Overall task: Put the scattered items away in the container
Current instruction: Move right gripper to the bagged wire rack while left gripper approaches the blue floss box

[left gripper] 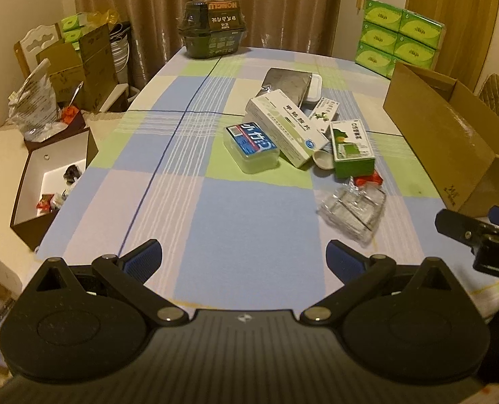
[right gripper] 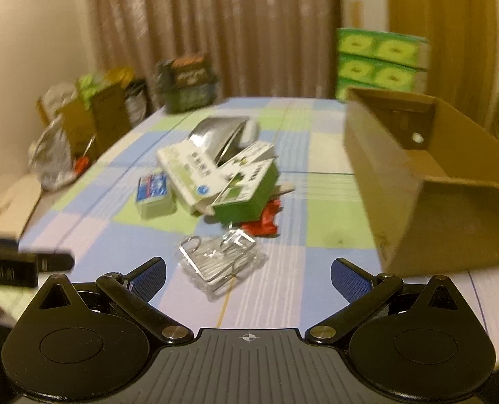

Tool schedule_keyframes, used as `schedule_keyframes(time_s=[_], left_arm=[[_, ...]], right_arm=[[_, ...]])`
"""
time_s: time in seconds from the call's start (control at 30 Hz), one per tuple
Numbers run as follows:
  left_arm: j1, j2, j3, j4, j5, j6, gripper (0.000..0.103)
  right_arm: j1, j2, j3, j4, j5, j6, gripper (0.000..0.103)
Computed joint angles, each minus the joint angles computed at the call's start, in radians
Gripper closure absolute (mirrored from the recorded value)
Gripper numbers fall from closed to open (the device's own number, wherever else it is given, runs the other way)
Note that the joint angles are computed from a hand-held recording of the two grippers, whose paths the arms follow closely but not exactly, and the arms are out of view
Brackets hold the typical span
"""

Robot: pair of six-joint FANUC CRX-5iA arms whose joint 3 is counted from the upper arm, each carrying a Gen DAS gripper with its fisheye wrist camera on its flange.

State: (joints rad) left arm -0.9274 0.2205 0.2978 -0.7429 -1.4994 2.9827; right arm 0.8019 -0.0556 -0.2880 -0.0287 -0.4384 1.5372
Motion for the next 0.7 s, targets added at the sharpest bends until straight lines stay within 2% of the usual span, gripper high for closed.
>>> schedule_keyframes(time_s=[0.13, 0.27, 0.43, 0.5, 0.7], left_arm=[[0.047, -0.036, -0.054, 0.013, 0.072, -0.066, 0.001], [0.108, -0.067, -0.111, 0.040, 0.157, -0.123, 0.001], [0.182, -0.081, -0.169, 0.080, 0.277, -0.200, 0.001], [0.214, -0.081, -0.187, 0.100, 0.326, -0.235, 0.001], [0.271, -0.072, -0.214, 0.128, 0.425, -0.298, 0.001]], right_arm=[[0.004, 0.066, 0.053, -0.025, -0.017, 0.188, 0.002], [-0.037, 0.152, 0.169, -0.206, -0.100, 0.463, 0.002], [-0.062, 0.230, 0.259, -0.300, -0.174, 0.733, 0.002], [-0.074, 0.262, 0.295, -0.323, -0.205, 0.794, 0.002], [-0.124, 0.358, 0.425, -0.410, -0.323, 0.821, 0.002]])
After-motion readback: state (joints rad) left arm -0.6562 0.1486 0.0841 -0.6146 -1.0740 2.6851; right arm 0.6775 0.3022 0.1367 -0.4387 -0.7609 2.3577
